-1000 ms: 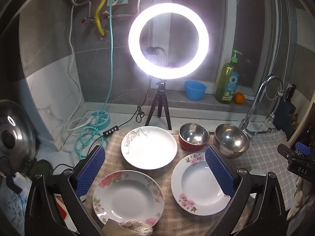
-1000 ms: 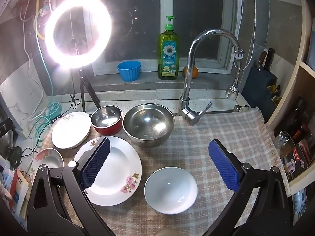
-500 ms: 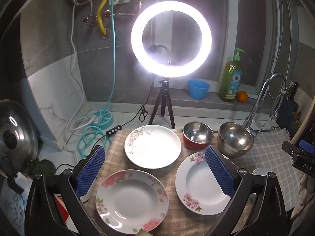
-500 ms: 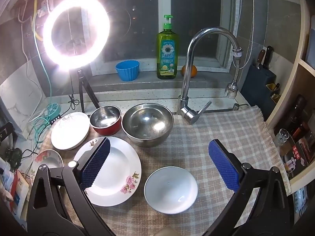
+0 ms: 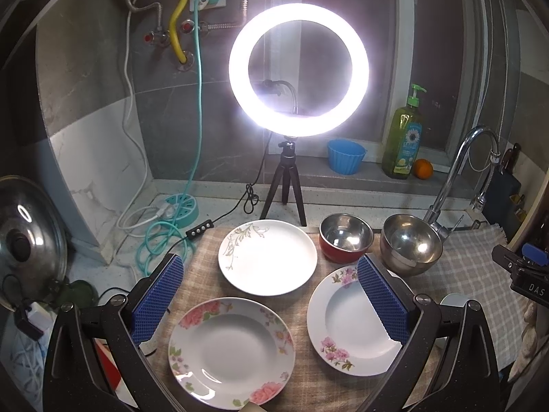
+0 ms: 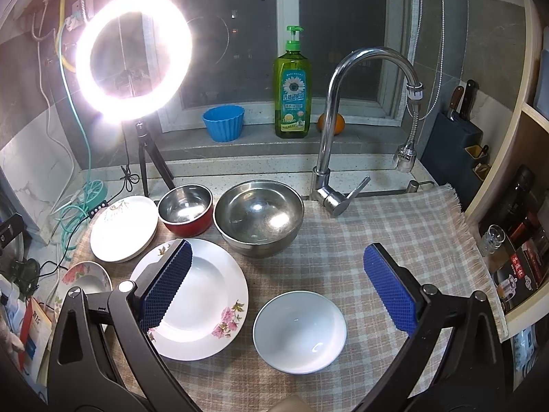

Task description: Organize plates and bowls

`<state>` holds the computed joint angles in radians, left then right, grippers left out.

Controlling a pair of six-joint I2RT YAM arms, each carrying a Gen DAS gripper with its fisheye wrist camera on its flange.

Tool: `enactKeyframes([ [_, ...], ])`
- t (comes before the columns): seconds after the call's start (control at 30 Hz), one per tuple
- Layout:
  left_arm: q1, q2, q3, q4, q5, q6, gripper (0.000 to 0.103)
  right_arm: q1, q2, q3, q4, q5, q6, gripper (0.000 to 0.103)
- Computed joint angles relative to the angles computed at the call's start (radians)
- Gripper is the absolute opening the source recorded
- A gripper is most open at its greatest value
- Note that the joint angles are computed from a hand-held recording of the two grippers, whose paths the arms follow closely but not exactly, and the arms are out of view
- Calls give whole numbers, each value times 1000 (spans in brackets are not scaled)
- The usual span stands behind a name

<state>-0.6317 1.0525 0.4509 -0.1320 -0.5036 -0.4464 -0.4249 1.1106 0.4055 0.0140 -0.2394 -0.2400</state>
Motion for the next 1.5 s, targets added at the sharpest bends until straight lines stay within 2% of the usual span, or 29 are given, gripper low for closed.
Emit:
enactKeyframes([
  [1.5,-7,32,17,14,-3,5,101,7,20,11,-2,5,5,102],
])
